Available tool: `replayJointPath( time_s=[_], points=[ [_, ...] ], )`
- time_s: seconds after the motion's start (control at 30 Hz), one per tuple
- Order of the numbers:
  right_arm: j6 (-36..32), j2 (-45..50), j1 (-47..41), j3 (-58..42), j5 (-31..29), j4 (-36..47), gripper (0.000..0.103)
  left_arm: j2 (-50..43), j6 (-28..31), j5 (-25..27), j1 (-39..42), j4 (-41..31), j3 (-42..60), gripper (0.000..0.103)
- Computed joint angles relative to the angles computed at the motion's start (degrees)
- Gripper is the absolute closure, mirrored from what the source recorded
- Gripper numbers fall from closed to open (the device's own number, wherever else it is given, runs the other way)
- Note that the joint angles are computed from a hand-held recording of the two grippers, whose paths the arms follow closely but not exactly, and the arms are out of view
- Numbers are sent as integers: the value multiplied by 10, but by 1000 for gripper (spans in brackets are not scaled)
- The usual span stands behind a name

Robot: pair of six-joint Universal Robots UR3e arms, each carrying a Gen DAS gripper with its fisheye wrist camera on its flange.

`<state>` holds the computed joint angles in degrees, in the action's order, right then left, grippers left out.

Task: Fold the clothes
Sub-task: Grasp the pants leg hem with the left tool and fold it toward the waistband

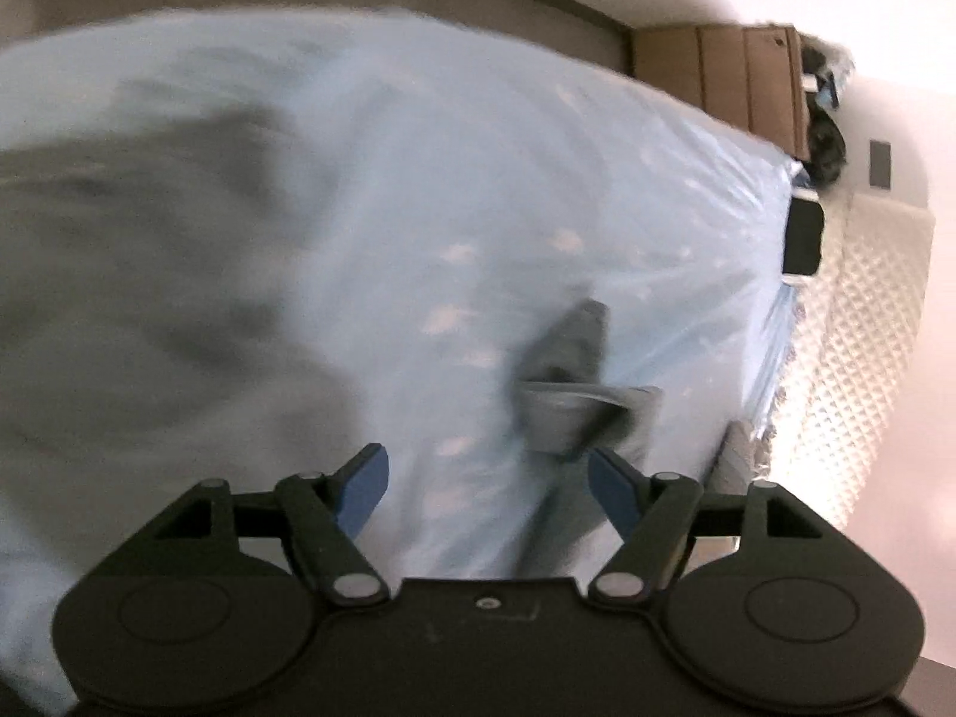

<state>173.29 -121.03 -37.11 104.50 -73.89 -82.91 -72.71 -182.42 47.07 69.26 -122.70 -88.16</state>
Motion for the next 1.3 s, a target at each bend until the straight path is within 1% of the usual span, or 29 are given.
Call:
replayJointPath(
  time_s=[0.1,0.13,0.2,0.23,0.3,0.37,0.4,0.47,0.53,0.57,0.6,0.63,0.67,0.73,0.8,0.87,0.93,1.0,1.03,1.1,1.13,1.2,1.3],
  points=[
    [6,28,-2,-11,6,-19,57,-67,-211,-35,-149,265,-63,32],
    [6,36,-4,-14,7,-25,56,-98,-271,-39,-190,349,-73,32],
    [6,51,-7,-20,6,-35,52,-160,-364,-30,-254,482,-74,32],
    [5,57,-11,-19,3,-40,51,-191,-407,-20,-282,537,-68,32],
    [7,67,-19,-19,-7,-45,51,-245,-470,2,-323,611,-49,32],
    [9,74,-31,-20,-13,-43,51,-294,-521,23,-356,666,-26,32],
    [12,79,-35,-22,-17,-43,51,-314,-530,28,-367,678,-14,32],
    [23,90,-38,-26,-24,-50,51,-353,-532,35,-387,682,19,33],
    [35,105,-35,-31,-30,-61,51,-388,-518,54,-405,665,59,38],
    [42,114,-29,-34,-34,-68,51,-405,-510,65,-414,654,81,50],
    [49,122,-23,-37,-37,-75,51,-418,-499,74,-420,647,101,74],
    [55,129,-17,-40,-37,-81,51,-429,-484,86,-426,634,125,83],
    [62,137,-10,-43,-37,-88,51,-442,-468,99,-432,611,160,84],
    [73,150,4,-48,-36,-100,51,-473,-408,120,-451,554,257,92],
    [83,162,18,-53,-34,-111,51,-503,-344,129,-469,500,361,94],
    [91,175,33,-55,-32,-123,51,-513,-294,110,-479,468,441,94],
    [98,182,47,-55,-29,-134,51,-493,-245,76,-480,468,471,94],
    [102,186,58,-55,-25,-141,51,-449,-215,48,-472,471,454,94],
    [104,188,64,-55,-23,-144,51,-415,-204,35,-462,478,416,94],
    [103,188,70,-53,-19,-147,51,-330,-181,6,-434,511,303,94],
    [100,187,71,-51,-18,-147,51,-285,-170,5,-416,504,243,94],
    [93,182,69,-47,-16,-143,51,-192,-153,13,-371,469,123,94],
    [81,170,61,-37,-14,-131,51,-82,-114,49,-300,395,-38,94]
  ],
)
